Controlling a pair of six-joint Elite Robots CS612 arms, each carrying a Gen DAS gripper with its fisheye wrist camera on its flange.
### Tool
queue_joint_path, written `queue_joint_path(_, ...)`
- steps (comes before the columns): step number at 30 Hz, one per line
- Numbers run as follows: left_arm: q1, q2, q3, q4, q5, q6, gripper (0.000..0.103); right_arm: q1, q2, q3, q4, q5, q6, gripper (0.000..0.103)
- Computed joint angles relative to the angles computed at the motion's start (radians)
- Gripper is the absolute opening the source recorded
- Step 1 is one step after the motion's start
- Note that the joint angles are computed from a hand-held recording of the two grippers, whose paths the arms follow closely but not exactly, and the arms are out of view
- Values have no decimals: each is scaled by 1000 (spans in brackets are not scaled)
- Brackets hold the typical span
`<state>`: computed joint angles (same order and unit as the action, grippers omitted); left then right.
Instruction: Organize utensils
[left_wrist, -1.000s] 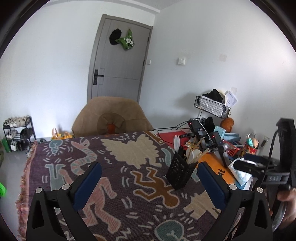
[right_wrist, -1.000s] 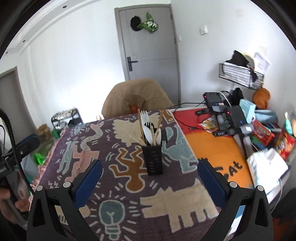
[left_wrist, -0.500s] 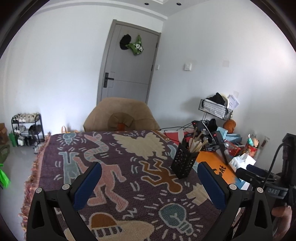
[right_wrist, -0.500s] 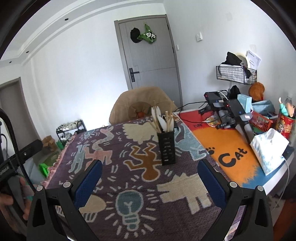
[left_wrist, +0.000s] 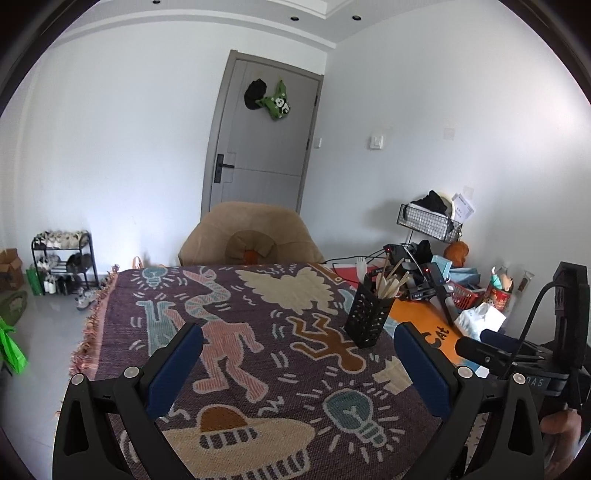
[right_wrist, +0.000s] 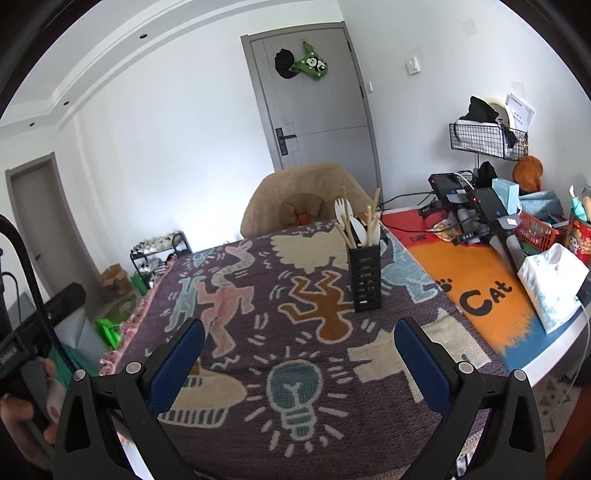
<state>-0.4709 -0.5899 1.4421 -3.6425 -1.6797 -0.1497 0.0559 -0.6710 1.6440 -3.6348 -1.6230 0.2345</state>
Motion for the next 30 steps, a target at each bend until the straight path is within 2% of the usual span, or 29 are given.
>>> queue_joint_path(6, 3, -3, 11, -12, 1, -1, 103, 1, 0, -2, 14, 15, -11, 103)
queue_joint_path(10, 2, -4, 15, -20, 11, -10, 103, -7, 1, -2, 18, 60, 5, 103)
queue_joint_path(14, 5, -6, 16, -8, 3, -9, 103, -1, 2, -6, 30, 40, -3, 103)
queue_joint_path(30, 4, -14, 37, -22, 19, -8, 103, 4, 1, -6, 32, 37, -10, 103)
